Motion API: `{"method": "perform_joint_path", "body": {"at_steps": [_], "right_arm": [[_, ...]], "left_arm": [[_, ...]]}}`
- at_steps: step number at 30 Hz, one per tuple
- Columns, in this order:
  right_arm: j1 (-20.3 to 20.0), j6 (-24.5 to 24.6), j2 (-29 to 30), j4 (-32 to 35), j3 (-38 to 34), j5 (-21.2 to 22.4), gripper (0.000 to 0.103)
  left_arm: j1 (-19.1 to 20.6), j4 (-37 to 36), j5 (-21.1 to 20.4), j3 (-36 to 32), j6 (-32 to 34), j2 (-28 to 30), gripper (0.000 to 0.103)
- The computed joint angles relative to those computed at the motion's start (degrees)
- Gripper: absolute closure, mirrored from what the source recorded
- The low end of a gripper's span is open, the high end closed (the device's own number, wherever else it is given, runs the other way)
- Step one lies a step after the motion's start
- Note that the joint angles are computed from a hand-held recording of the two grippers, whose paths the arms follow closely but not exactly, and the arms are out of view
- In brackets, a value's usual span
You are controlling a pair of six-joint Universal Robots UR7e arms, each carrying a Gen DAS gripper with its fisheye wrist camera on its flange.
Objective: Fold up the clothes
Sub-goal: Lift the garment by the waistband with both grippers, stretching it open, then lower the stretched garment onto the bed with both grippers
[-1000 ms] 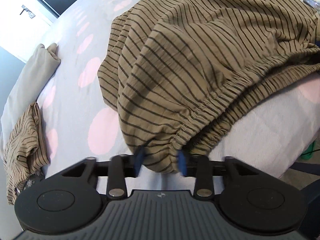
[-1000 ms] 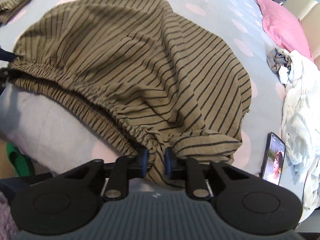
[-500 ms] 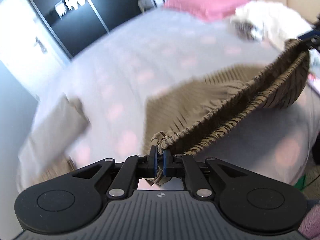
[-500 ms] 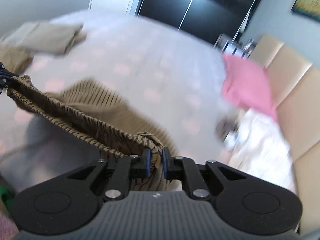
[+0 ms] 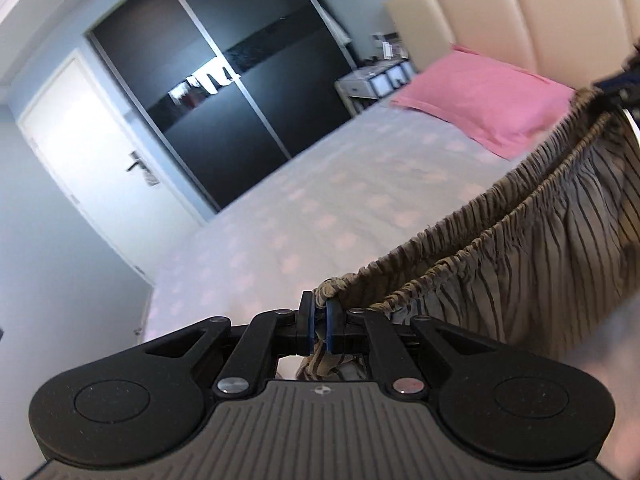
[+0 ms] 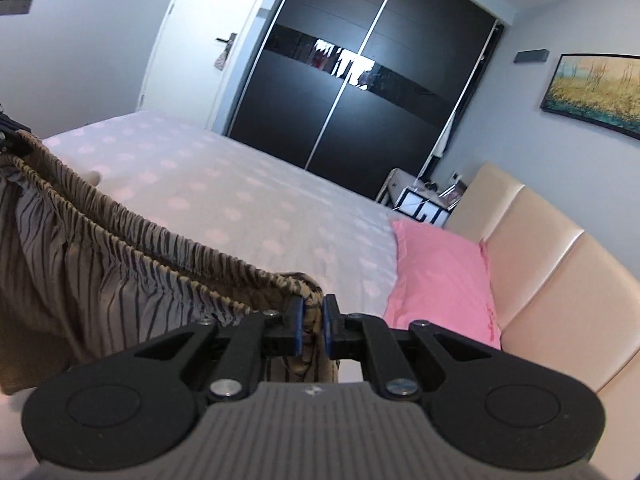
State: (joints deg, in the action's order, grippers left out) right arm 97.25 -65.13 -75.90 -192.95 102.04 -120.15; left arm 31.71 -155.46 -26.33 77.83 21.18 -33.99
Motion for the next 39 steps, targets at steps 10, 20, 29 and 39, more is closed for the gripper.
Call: {"method": "perform_joint_path", "body": {"at_steps": [10, 20, 29, 39], "right_arm": [[-0.05, 0.37, 10.98, -8.38, -14.01, 6.03, 0.093], [-0.56, -2.17, 6.05, -9.03, -7.16, 12.18, 0.093], [-9.47, -3.93, -2.39, 0.07, 12.63, 8.68, 0.093], [-18.88, -4.41, -4.64, 4.76, 28.01, 3.0, 0.094]], "left_arm": [[0.9, -20.73, 3.16, -15.08, 19.08, 9.21, 0.1], [-1.74, -32.28, 2.62, -4.35, 26.24, 3.82, 0.1], [-1.27, 5.74, -3.23, 24.26, -11.23, -10.19, 0.1], [0.13, 19.39, -14.32, 35.86, -23.42, -10.55, 0.1]]}}
